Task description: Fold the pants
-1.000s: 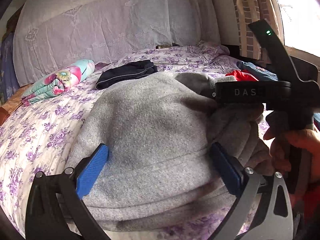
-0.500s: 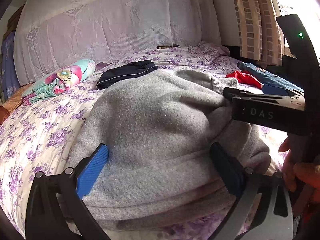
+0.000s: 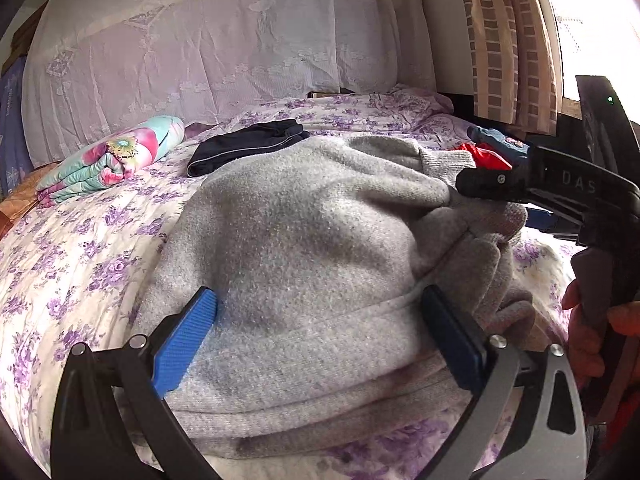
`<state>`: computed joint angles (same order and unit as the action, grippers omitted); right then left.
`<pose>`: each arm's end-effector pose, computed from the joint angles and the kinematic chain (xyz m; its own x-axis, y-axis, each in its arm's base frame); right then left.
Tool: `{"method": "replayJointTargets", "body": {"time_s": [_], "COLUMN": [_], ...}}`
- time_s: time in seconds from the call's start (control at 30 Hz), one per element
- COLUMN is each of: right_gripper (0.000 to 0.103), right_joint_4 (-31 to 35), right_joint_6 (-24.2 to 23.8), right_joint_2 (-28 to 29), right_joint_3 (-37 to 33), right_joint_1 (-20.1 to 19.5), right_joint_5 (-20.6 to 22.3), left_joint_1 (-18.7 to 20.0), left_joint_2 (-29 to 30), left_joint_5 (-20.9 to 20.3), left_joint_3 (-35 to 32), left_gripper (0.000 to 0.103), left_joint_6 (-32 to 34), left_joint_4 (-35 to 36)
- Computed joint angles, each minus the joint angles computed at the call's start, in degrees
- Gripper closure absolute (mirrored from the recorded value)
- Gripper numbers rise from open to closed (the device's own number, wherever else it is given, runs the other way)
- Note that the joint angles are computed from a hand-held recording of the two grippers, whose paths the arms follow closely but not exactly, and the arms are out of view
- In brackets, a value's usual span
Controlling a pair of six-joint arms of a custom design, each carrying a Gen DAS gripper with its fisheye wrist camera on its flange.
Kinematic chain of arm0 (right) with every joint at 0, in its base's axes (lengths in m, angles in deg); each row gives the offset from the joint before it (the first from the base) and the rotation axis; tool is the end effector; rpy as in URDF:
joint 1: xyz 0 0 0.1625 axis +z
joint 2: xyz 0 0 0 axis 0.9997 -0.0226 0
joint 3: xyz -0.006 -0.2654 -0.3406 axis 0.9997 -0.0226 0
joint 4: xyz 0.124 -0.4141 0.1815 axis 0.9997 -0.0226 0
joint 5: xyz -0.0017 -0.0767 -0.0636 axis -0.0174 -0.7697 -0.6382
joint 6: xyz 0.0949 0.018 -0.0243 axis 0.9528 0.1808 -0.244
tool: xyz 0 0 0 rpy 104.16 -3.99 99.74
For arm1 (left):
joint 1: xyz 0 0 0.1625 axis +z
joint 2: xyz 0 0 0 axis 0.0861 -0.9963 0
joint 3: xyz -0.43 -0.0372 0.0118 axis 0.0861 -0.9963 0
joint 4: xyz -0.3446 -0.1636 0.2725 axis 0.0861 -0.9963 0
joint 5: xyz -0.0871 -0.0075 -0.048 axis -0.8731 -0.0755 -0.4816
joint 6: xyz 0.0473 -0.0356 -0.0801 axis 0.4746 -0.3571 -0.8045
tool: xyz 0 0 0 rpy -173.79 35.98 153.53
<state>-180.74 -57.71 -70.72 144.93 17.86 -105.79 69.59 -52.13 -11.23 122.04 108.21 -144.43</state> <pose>0.3052 -0.7549 0.0136 -0.9272 0.2287 0.2965 -0.1894 0.3967 -0.8982 -0.0576 -0.7867 0.2718 -0.5549 0.5613 -0.6141 0.8318 0.3884 -0.3966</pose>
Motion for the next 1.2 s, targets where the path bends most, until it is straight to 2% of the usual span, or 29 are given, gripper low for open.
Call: {"method": "replayJointTargets", "body": {"time_s": [0.1,0.17,0.23,0.33,0.47,0.63,0.73,0.83,0.9,1.0,1.1,1.2], "right_gripper": [0.003,0.003,0.003,0.003,0.003,0.003,0.003,0.003,0.003,0.003,0.003,0.003], "right_joint_4": [1.32,0.09,-0.64,1.78,9.06,20.19,23.17,25.37,25.47,25.78,24.99,23.00], "right_joint_6": [6.74,7.60,6.85,6.46,7.25,8.82,10.29,10.54,10.24,9.53,8.69,7.83], "right_joint_2": [-2.65,-3.24,-2.89,-2.86,-3.30,-1.73,-1.79,-2.22,-2.42,-2.93,-3.46,-3.49], "right_joint_3": [4.32,5.78,5.82,5.61,4.29,-1.82,-3.18,-3.64,-3.39,-2.83,-1.65,-0.79], "right_joint_1": [-2.01,-2.63,-2.47,-2.02,-1.93,-1.65,-2.50,-3.24,-3.41,-3.59,-3.78,-3.75], "right_joint_5": [7.36,10.29,10.44,10.49,12.50,10.35,13.80,16.59,17.49,18.45,19.79,19.99], "left_joint_1": [0.20,0.28,0.31,0.34,0.29,0.33,0.32,0.32,0.67,2.08,3.85,5.67], "left_joint_2": [-0.29,-0.36,-0.40,-0.48,-0.45,-0.49,-0.55,-0.96,-1.38,-1.56,-1.26,-0.49], "left_joint_5": [-0.67,-0.95,-1.04,-1.18,-1.12,-1.18,-1.04,-1.17,-2.17,-5.89,-9.46,-12.06], "left_joint_3": [0.25,0.46,0.49,0.68,0.85,0.81,0.39,-1.37,-4.49,-10.11,-14.41,-17.42], "left_gripper": [0.004,0.004,0.004,0.004,0.004,0.004,0.004,0.004,0.005,0.005,0.005,0.005], "left_joint_6": [0.74,1.17,1.20,1.37,1.34,1.27,0.74,-0.05,-1.00,-4.53,-6.98,-9.74], "left_joint_4": [0.18,-0.16,-0.16,-0.37,-0.85,-0.62,0.56,5.95,14.45,26.09,31.89,33.58]}}
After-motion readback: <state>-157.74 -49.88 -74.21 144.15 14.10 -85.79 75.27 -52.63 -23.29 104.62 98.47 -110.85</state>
